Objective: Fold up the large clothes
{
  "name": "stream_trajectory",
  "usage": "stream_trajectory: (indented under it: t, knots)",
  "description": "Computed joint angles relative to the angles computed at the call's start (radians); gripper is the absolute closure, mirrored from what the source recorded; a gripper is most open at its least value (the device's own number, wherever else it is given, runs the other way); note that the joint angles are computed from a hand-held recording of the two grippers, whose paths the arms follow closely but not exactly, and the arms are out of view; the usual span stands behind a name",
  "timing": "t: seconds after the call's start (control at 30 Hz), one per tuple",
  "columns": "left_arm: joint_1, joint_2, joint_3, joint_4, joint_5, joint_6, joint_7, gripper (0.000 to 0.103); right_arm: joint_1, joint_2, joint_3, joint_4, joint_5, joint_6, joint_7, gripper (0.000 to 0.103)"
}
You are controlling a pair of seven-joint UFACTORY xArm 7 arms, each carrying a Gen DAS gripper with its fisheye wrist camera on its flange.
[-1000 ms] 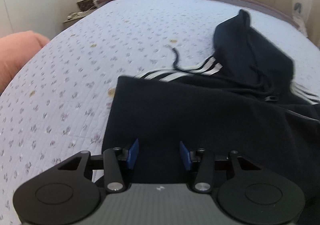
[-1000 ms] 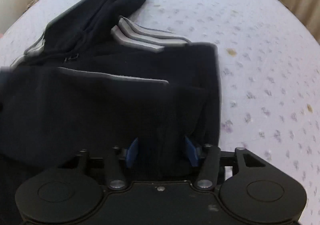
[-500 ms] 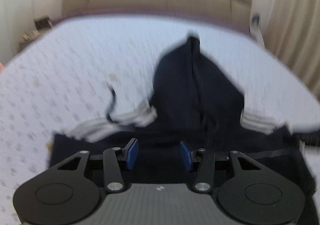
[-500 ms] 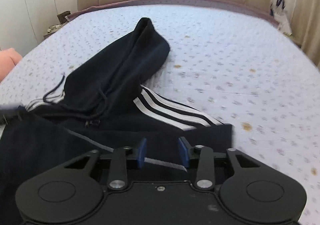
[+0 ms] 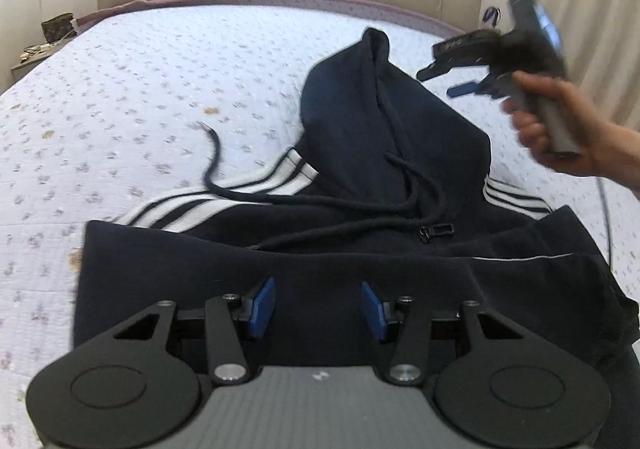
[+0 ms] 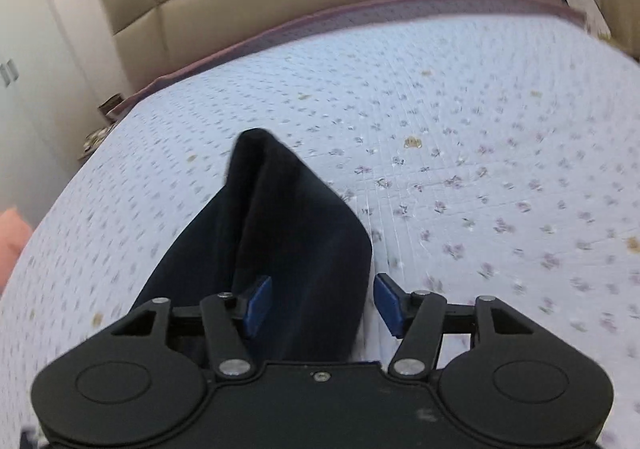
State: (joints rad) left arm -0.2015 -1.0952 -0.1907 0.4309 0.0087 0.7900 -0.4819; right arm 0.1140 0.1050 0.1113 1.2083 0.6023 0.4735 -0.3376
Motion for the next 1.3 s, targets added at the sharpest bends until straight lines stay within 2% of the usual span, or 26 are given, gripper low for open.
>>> stream_trajectory:
  t: [0.07,0.13,0.17,0.2,0.23,0.27,0.33,0.4,0.5,0.57,0.63,0.7,0.8,0.93,0.97,1.03,1.1,1.13,1.17,1.2,1.3]
  knots:
    - [-0.005,-0.032,0.028,-0.009,-0.018,0.01,-0.003,0.053,0.004,0.056,-0.008,0.043,-0.042,0.019,0.08,0.023]
    - [-0.015,-0.069,0.057,-0.023,-0.046,0.01,-0.003,0.053,-0.007,0.114,-0.006,0.098,-0.055,0.082,0.136,0.023]
    - [-0.013,-0.082,0.06,-0.023,-0.053,0.018,-0.004,0.053,-0.036,0.133,0.022,0.115,-0.047,0.109,0.149,0.022]
    - [-0.008,-0.092,0.059,-0.022,-0.053,0.024,-0.002,0.053,-0.024,0.133,0.011,0.109,-0.026,0.095,0.136,0.022]
    - [-0.002,-0.1,0.056,-0.019,-0.051,0.032,0.0,0.053,-0.036,0.126,0.029,0.1,0.017,0.079,0.089,0.047]
    - [0.005,-0.107,0.053,-0.016,-0.05,0.041,0.0,0.053,-0.062,0.124,0.056,0.108,0.077,0.105,0.033,0.086]
    - [0.017,-0.117,0.049,-0.008,-0.048,0.06,-0.004,0.053,-0.054,0.086,0.059,0.089,0.117,0.094,-0.011,0.09]
    - [0.031,-0.129,0.042,0.007,-0.04,0.095,-0.007,0.054,-0.051,0.008,0.068,0.048,0.212,0.076,-0.126,0.091]
    - [0.053,-0.162,0.038,0.04,-0.024,0.148,-0.007,0.054,-0.039,-0.173,0.042,-0.036,0.436,0.15,-0.355,0.092]
    - [0.07,-0.19,0.036,0.069,-0.017,0.188,-0.014,0.054,-0.009,-0.351,-0.006,-0.123,0.524,0.237,-0.521,0.094]
    - [0.089,-0.215,0.032,0.1,-0.009,0.228,-0.023,0.054,0.024,-0.545,-0.077,-0.212,0.547,0.357,-0.616,0.094]
    - [0.108,-0.242,0.025,0.129,-0.005,0.267,-0.037,0.054,0.048,-0.732,-0.142,-0.284,0.477,0.496,-0.634,0.094]
    - [0.132,-0.294,0.018,0.175,-0.009,0.348,-0.071,0.053,0.073,-0.974,-0.218,-0.36,0.301,0.718,-0.618,0.094]
    - [0.144,-0.382,0.009,0.238,-0.021,0.52,-0.102,0.052,0.104,-1.242,-0.266,-0.422,0.008,1.037,-0.597,0.093]
    - [0.143,-0.403,0.01,0.246,-0.029,0.561,-0.108,0.05,0.101,-1.295,-0.272,-0.433,-0.056,1.11,-0.573,0.087]
    - [0.143,-0.448,0.017,0.262,-0.054,0.652,-0.128,0.048,0.065,-1.364,-0.289,-0.456,-0.133,1.212,-0.49,0.084]
    - [0.146,-0.487,0.025,0.267,-0.086,0.722,-0.156,0.043,-0.006,-1.403,-0.328,-0.476,-0.165,1.275,-0.362,0.073]
    - [0.146,-0.503,0.031,0.264,-0.104,0.739,-0.167,0.04,-0.05,-1.419,-0.344,-0.491,-0.17,1.284,-0.295,0.055]
    - [0.144,-0.518,0.04,0.256,-0.128,0.744,-0.179,0.033,-0.106,-1.432,-0.363,-0.515,-0.167,1.279,-0.21,0.039]
    - [0.144,-0.532,0.046,0.243,-0.152,0.739,-0.193,0.026,-0.15,-1.445,-0.377,-0.533,-0.147,1.287,-0.122,0.035]
    - [0.137,-0.561,0.06,0.172,-0.235,0.671,-0.233,0.022,-0.248,-1.461,-0.399,-0.644,-0.038,1.257,0.124,0.032]
